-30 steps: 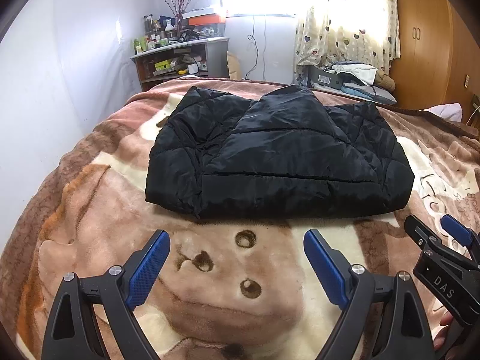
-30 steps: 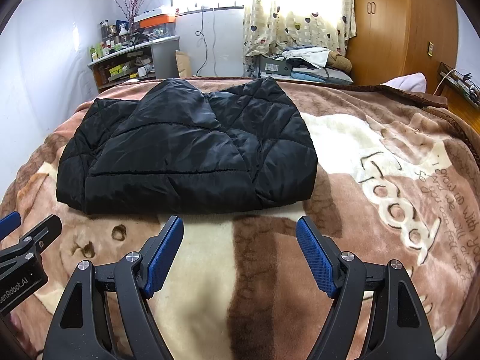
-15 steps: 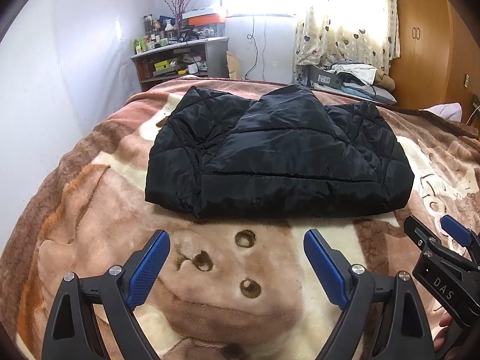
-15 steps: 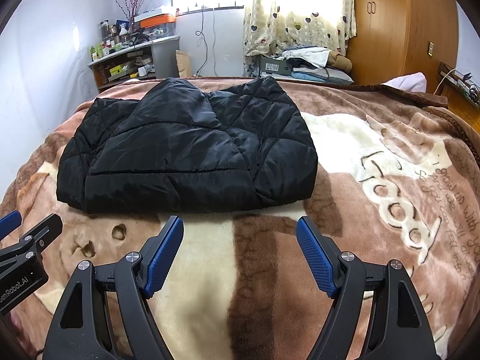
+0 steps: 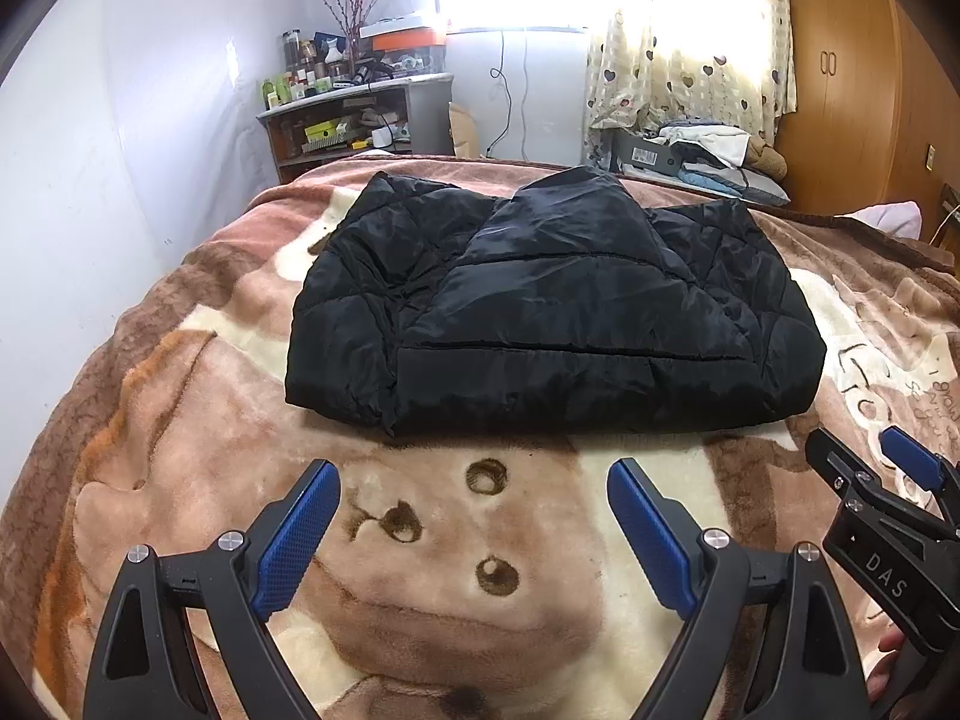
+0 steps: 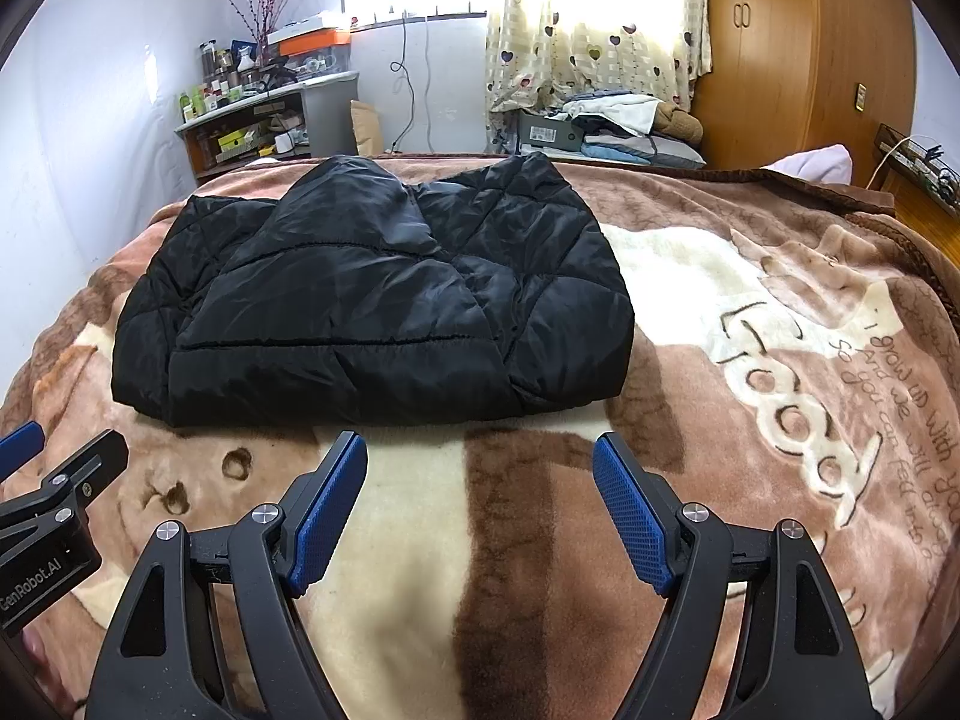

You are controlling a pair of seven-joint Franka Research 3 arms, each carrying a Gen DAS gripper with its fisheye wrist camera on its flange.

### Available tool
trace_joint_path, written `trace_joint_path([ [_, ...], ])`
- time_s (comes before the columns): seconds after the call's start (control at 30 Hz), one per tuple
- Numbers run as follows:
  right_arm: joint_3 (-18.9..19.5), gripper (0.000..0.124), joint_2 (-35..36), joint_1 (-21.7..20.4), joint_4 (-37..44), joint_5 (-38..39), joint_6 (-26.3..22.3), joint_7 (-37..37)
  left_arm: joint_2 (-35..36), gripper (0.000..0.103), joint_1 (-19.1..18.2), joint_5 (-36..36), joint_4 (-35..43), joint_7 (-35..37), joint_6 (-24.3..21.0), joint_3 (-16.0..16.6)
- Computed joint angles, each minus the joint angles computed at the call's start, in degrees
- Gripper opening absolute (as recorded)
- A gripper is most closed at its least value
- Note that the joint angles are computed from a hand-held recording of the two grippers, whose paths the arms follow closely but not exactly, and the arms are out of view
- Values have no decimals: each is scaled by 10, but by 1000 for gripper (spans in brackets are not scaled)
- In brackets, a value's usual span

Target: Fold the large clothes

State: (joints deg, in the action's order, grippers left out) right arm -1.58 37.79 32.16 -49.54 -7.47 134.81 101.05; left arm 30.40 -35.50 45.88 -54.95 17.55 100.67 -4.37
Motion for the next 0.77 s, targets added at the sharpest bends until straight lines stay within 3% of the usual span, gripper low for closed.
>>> trace_joint_path([
  [0.77,0,77,8,2,11,1,-6,-1,-12,91,11,-2,-24,-6,12,-7],
])
